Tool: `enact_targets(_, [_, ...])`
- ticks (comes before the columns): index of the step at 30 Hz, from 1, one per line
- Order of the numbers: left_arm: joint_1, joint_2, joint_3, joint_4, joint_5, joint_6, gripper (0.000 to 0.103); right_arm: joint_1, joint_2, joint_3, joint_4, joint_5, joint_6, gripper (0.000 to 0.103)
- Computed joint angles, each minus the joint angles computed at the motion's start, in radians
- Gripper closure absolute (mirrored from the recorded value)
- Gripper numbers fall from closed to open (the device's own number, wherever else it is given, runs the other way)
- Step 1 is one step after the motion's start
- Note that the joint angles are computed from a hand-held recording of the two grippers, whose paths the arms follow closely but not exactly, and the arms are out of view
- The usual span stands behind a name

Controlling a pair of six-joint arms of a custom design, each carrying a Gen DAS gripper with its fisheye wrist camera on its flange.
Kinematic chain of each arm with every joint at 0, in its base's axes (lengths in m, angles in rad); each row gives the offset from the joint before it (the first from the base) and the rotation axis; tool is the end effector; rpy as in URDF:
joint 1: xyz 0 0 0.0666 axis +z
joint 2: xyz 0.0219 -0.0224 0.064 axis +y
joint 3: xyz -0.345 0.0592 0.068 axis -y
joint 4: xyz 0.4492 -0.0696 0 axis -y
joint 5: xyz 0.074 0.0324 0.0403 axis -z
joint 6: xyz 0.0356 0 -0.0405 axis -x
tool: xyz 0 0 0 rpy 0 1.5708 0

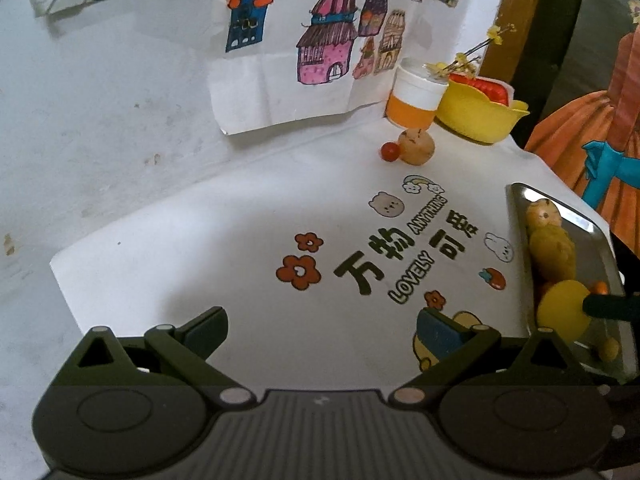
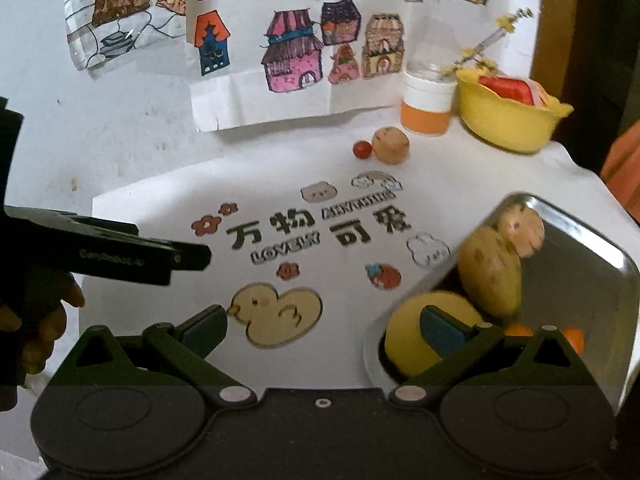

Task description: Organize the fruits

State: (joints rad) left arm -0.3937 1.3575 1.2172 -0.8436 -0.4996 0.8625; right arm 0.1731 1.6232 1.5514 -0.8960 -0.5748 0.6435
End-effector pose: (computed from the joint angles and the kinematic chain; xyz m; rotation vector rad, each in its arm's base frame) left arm 0.4850 -0.1834 0.3316 -0.7326 2.2766 0.0689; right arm 0.6022 0.1245 0.3537 -1.1474 2.1006 0.5124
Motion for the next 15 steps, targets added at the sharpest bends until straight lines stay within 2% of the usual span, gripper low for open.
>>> enact_targets(15, [0.066,0.130,0.169,-0.010,-0.007,-0.117,0.001,0.022,0.186,0.266,0.047,-0.018,-0.007,0.001])
